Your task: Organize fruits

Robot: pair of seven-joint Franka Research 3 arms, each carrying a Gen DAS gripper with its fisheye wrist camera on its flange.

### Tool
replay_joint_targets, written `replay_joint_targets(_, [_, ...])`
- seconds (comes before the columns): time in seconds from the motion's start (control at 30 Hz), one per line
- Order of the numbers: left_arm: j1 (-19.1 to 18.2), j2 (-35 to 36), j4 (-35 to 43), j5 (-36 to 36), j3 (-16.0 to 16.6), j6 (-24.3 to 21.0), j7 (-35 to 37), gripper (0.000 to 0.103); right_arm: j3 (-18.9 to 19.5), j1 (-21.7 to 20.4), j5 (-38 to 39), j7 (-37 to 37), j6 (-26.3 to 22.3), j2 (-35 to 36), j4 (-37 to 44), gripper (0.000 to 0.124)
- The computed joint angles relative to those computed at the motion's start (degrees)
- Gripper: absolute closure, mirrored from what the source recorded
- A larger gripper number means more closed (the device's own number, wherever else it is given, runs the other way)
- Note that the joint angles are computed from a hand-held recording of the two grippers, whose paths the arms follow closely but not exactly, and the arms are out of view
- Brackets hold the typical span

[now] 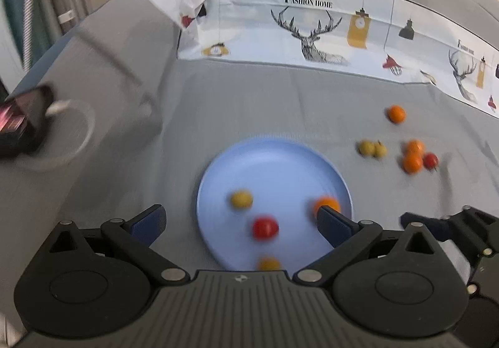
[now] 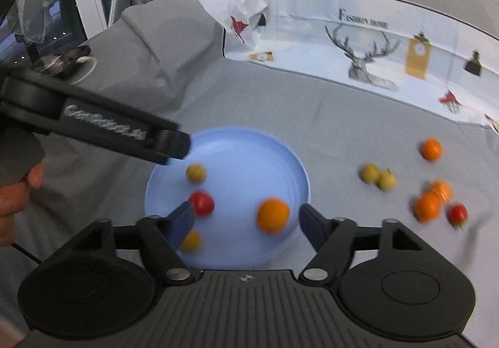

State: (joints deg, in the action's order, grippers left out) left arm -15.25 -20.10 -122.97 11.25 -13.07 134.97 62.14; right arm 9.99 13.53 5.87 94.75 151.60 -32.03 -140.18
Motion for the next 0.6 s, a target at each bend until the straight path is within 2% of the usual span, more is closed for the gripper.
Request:
replay_joint_targets(0.13, [-0.99,-7.86,-4.54,-1.85,-0.73,-5.01,-3.61,0.0,1.02,0.58,0.35,2.23,-6.16,-8.63,-3.23,0.036])
replay_joint_targets(0.23, [-1.79,-12.76,-7.53,-1.53,-1.49,-6.9,-6.32,0.0,2.21,1.55,0.42,3.22,-8.68,-14.35,-5.18,0.033])
replay_joint_targets(0.6, [-4.91,-22.89,-11.05,0.94,-2.73,-7.91,-8.25,0.0,7.05,1.47,-3.06,4.15,-6.47,-27.11,-9.52,0.028])
